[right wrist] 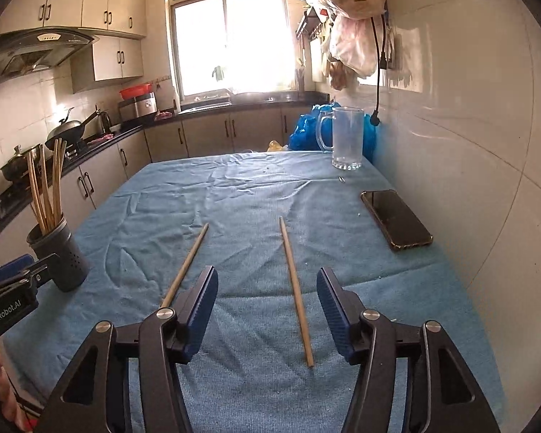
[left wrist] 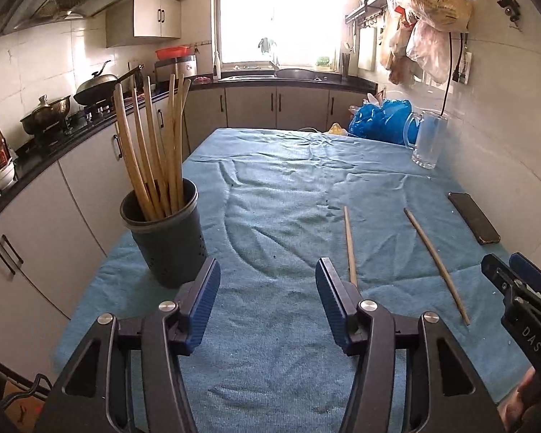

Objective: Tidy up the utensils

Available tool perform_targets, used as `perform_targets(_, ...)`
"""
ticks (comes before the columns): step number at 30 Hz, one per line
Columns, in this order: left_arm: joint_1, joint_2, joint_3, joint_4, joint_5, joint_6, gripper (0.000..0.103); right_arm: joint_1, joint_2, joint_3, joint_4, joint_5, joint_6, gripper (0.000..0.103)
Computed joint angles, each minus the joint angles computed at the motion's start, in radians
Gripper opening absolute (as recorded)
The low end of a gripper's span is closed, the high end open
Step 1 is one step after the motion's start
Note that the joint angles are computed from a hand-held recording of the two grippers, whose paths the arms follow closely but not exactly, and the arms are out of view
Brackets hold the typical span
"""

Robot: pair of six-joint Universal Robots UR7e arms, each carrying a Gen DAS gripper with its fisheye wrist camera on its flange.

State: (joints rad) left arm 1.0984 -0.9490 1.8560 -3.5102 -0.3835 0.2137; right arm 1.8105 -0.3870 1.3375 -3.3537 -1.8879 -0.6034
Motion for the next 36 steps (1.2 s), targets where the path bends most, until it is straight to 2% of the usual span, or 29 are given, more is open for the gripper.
perform_targets(36, 0.028, -0.036, 0.015, 0.210, -0.052, -0.184, 0.054, -0.005, -0.005, 0.023, -0.012, -0.005, -0.016, 0.072)
